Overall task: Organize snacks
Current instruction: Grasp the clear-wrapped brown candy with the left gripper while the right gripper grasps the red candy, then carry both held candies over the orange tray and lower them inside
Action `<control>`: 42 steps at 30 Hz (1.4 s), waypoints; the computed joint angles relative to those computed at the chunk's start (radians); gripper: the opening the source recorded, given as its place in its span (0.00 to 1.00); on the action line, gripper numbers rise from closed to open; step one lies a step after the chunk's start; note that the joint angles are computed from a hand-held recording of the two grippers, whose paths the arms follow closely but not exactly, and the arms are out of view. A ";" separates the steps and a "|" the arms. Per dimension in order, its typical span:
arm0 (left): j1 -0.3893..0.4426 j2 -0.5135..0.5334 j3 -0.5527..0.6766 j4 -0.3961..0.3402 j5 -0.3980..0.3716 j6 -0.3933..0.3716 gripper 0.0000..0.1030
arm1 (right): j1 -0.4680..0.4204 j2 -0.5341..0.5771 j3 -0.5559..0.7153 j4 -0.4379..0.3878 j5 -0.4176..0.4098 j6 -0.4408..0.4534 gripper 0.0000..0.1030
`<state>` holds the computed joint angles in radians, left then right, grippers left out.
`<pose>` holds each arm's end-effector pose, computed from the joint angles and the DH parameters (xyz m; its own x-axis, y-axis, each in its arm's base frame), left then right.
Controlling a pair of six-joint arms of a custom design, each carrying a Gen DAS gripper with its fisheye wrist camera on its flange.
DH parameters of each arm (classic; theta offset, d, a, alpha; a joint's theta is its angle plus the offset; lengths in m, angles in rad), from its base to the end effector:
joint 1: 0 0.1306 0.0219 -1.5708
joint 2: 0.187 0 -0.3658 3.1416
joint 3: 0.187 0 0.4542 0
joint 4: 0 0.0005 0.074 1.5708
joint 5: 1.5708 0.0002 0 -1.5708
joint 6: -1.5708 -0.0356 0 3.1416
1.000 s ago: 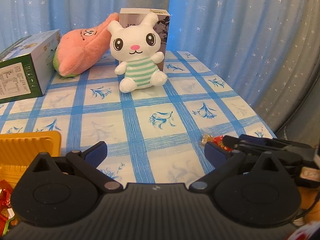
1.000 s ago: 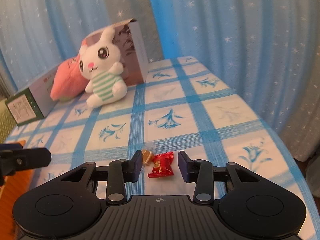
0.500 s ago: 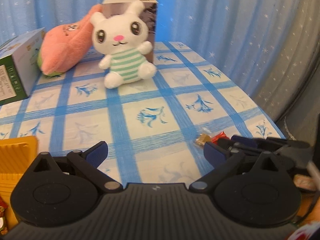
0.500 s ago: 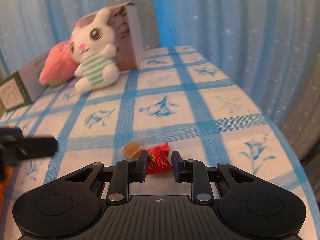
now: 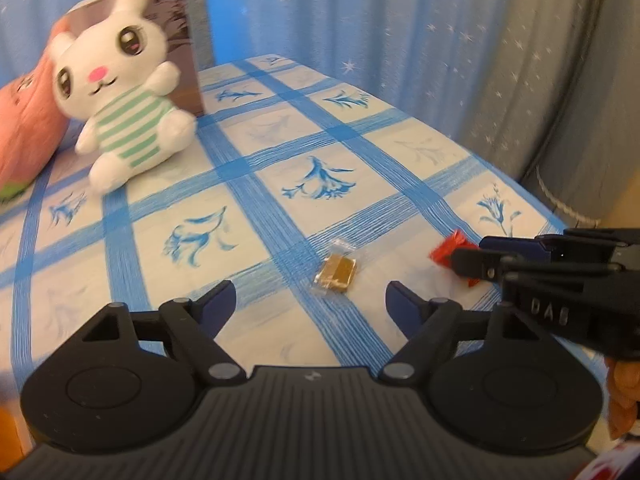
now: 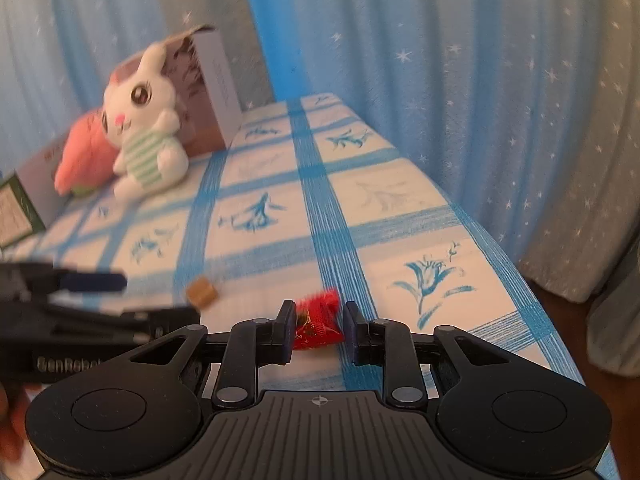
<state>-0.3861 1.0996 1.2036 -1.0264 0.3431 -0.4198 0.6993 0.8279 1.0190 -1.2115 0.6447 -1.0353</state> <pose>0.3991 -0.1757 0.4431 -0.4530 0.5985 -0.6608 0.7967 0.6044 0.0013 0.2653 0.1945 0.4402 -0.5684 0.4201 -0.7074 0.4212 0.8872 0.1884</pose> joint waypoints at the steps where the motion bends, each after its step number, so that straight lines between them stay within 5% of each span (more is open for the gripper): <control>1: -0.002 0.002 -0.002 0.007 0.001 -0.007 0.77 | 0.001 0.002 -0.003 0.001 -0.004 0.016 0.25; 8: -0.001 0.021 -0.008 0.036 0.015 -0.016 0.61 | 0.012 0.016 -0.008 -0.006 0.027 0.093 0.24; 20: -0.023 0.018 -0.033 0.079 0.057 -0.020 0.21 | -0.008 -0.036 -0.022 -0.039 0.044 -0.087 0.22; 32: -0.003 -0.061 -0.068 0.025 -0.001 0.068 0.18 | 0.004 -0.056 -0.022 -0.018 0.033 -0.117 0.22; 42: 0.055 -0.166 -0.076 -0.086 0.025 0.112 0.18 | 0.131 -0.033 0.038 -0.079 0.048 -0.228 0.22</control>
<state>-0.3308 0.9334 1.1279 -1.1125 0.3677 -0.3076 0.8306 0.7948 1.0569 -1.2901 0.6929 -1.2635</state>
